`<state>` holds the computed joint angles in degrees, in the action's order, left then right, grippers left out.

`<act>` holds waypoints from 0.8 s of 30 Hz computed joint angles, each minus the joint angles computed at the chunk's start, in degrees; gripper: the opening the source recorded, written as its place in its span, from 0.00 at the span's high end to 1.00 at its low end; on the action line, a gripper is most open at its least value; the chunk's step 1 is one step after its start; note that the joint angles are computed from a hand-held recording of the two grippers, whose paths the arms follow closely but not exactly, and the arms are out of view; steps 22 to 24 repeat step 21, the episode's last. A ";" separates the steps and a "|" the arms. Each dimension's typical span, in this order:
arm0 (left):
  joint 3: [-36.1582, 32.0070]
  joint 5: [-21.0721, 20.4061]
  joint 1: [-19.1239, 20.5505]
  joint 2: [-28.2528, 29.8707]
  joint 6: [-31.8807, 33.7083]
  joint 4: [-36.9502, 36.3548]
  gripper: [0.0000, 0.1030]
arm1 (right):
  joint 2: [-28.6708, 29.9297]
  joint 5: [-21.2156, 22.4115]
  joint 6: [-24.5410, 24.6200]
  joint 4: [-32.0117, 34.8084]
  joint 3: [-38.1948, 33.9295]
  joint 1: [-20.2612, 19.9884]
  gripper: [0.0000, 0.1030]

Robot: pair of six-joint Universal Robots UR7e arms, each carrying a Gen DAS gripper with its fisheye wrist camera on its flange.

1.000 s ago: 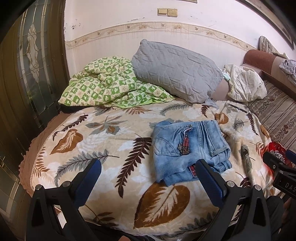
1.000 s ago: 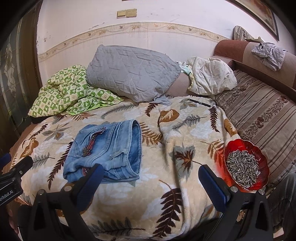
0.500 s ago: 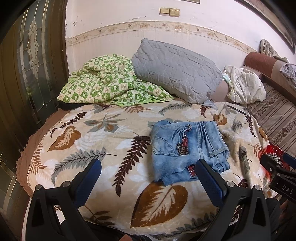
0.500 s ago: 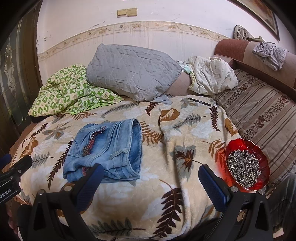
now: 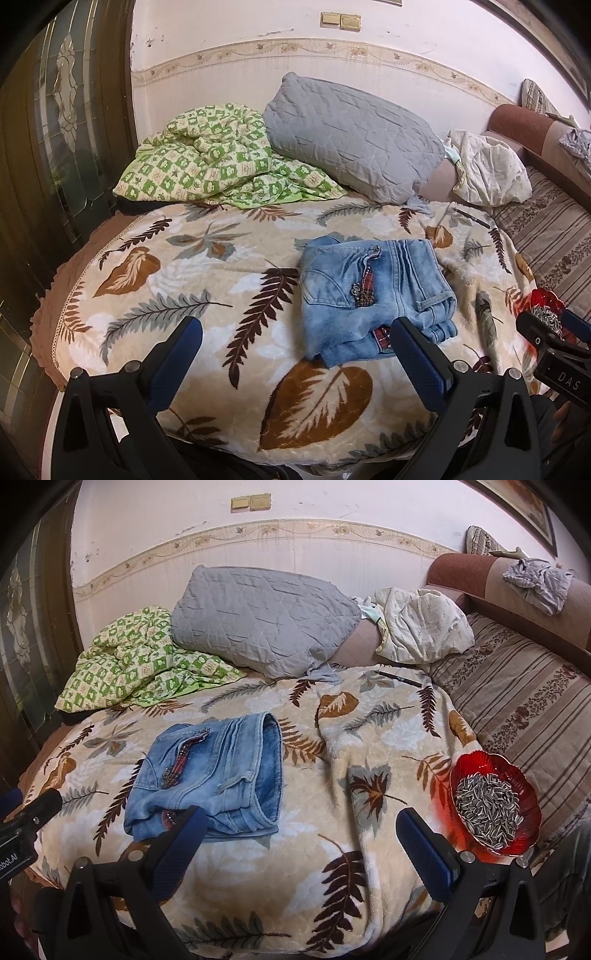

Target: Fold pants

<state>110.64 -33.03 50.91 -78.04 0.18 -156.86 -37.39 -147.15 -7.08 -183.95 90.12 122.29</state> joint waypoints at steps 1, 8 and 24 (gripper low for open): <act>-0.08 -0.05 0.01 0.03 0.11 -0.06 0.02 | -0.02 -0.01 0.05 -0.04 0.13 0.00 0.00; -0.29 -0.05 -0.02 0.21 0.82 -0.44 0.02 | -0.07 0.09 -0.10 -0.13 0.14 -0.07 0.00; -0.43 -3.83 0.62 0.15 2.21 -2.77 0.00 | -0.12 0.43 -0.19 0.21 0.10 -0.46 0.00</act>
